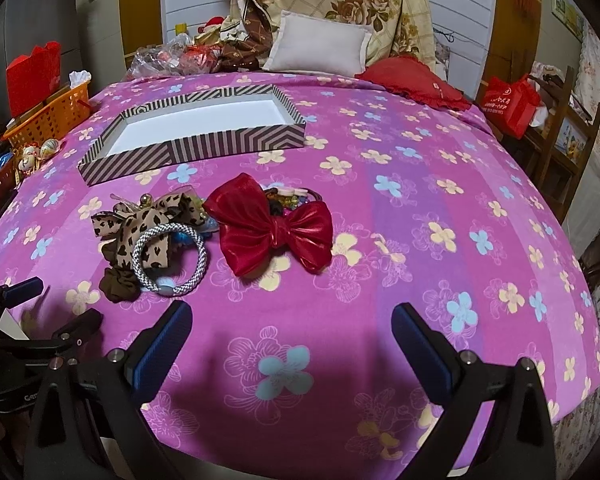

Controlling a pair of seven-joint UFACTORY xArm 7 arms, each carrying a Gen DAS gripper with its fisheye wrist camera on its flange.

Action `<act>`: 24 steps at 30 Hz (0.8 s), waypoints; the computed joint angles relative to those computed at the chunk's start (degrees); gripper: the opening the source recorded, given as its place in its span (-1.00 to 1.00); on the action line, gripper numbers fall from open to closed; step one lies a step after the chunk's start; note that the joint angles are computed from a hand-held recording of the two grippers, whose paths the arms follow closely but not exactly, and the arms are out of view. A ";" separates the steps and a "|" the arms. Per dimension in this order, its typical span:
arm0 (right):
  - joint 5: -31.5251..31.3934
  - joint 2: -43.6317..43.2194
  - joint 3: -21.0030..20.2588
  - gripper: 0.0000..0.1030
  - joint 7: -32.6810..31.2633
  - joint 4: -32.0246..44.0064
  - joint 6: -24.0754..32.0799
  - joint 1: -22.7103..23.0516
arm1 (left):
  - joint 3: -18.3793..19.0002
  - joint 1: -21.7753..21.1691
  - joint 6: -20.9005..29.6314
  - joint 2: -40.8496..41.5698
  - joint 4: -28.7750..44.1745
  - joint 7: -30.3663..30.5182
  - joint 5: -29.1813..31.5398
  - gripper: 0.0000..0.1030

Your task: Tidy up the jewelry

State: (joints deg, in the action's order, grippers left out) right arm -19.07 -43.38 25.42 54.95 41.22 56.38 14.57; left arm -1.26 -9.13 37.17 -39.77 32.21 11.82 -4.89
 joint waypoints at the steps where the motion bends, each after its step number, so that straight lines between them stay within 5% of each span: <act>1: -0.01 0.11 0.06 0.98 0.00 0.13 0.07 0.01 | -0.05 -0.02 -0.08 -0.05 -0.10 -0.04 0.02 0.88; 16: -0.06 -0.25 -0.11 0.98 0.35 0.04 0.14 0.00 | -0.25 -0.68 -3.14 -0.51 -1.36 -0.07 0.20 0.88; 20: 0.03 -0.61 -0.26 0.98 0.28 -0.23 0.03 -0.03 | 2.58 -3.71 -7.80 -1.73 -3.04 3.44 -2.30 0.98; 24: 0.13 -0.72 -0.30 0.98 0.09 -0.25 0.05 -0.04 | 4.58 -6.29 -6.32 -1.35 -2.04 6.61 -5.21 1.00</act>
State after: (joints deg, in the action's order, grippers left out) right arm -18.94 -44.09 25.12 55.04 40.97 56.43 14.53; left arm 3.32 -15.42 30.86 -41.12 30.17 18.43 -10.10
